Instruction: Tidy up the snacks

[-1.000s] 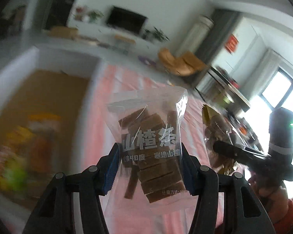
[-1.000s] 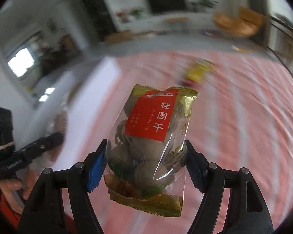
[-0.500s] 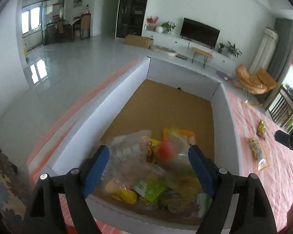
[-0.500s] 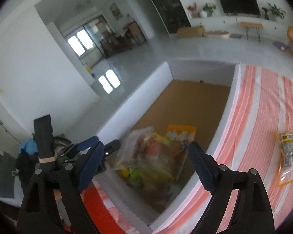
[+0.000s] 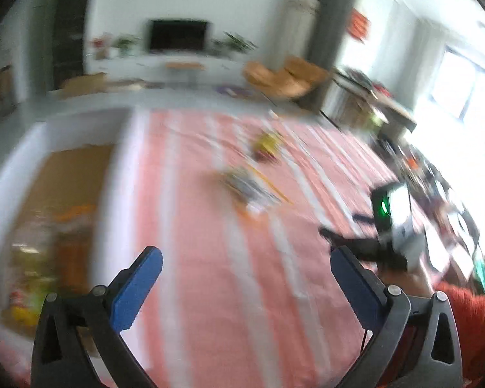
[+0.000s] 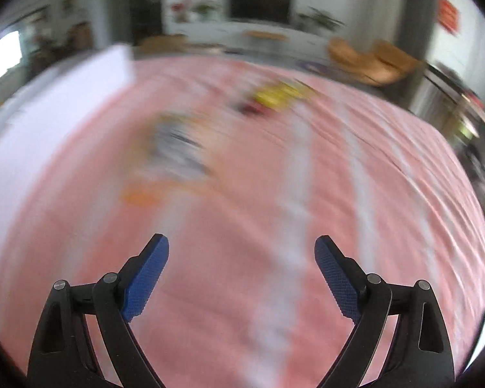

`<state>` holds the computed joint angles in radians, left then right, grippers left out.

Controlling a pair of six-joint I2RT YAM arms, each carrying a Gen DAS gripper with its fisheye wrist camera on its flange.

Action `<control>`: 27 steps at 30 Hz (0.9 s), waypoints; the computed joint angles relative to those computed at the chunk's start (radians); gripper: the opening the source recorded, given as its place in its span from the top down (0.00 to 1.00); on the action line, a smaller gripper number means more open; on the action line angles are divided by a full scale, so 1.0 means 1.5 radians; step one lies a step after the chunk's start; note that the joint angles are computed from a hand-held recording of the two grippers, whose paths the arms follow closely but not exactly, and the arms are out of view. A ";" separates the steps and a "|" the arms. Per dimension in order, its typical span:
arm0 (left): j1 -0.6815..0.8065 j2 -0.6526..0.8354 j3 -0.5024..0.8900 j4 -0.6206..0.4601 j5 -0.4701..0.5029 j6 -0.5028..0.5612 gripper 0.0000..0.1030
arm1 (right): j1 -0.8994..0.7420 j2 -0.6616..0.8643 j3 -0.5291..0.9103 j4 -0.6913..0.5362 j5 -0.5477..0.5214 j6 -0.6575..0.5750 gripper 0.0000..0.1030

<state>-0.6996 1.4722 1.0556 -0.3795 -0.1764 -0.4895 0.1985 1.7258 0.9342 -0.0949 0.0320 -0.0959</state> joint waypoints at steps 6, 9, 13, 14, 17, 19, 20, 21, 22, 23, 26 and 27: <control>-0.010 0.304 0.148 -0.005 -0.021 -0.001 0.01 | -0.121 0.017 -0.056 0.062 -0.039 -0.012 0.09; 0.006 0.381 0.194 0.000 -0.061 -0.015 0.01 | -0.145 0.032 -0.032 0.052 -0.058 0.021 0.09; 0.023 0.419 0.193 0.029 -0.112 -0.018 0.00 | -0.148 0.018 -0.043 0.040 -0.052 0.018 0.07; 0.026 0.437 0.202 0.046 -0.117 -0.016 0.00 | -0.149 0.015 -0.049 0.043 -0.049 0.018 0.06; 0.041 0.425 0.172 0.089 -0.113 -0.029 0.00 | -0.157 0.000 -0.070 0.050 -0.052 0.018 0.06; 0.043 0.425 0.170 0.092 -0.111 -0.028 0.00 | -0.158 0.001 -0.070 0.049 -0.054 0.017 0.06; 0.044 0.426 0.172 0.092 -0.110 -0.028 0.00 | -0.158 0.001 -0.069 0.049 -0.053 0.017 0.06; 0.045 0.425 0.172 0.091 -0.110 -0.027 0.00 | -0.158 0.001 -0.070 0.050 -0.053 0.017 0.06; 0.044 0.425 0.172 0.091 -0.111 -0.028 0.00 | -0.158 0.000 -0.069 0.049 -0.053 0.017 0.06; 0.044 0.424 0.169 0.093 -0.110 -0.028 0.00 | -0.158 0.001 -0.069 0.049 -0.053 0.017 0.06; 0.046 0.429 0.172 0.096 -0.109 -0.027 0.00 | -0.158 0.001 -0.069 0.049 -0.054 0.017 0.06; 0.046 0.428 0.172 0.095 -0.109 -0.026 0.00 | -0.158 0.001 -0.069 0.049 -0.054 0.017 0.06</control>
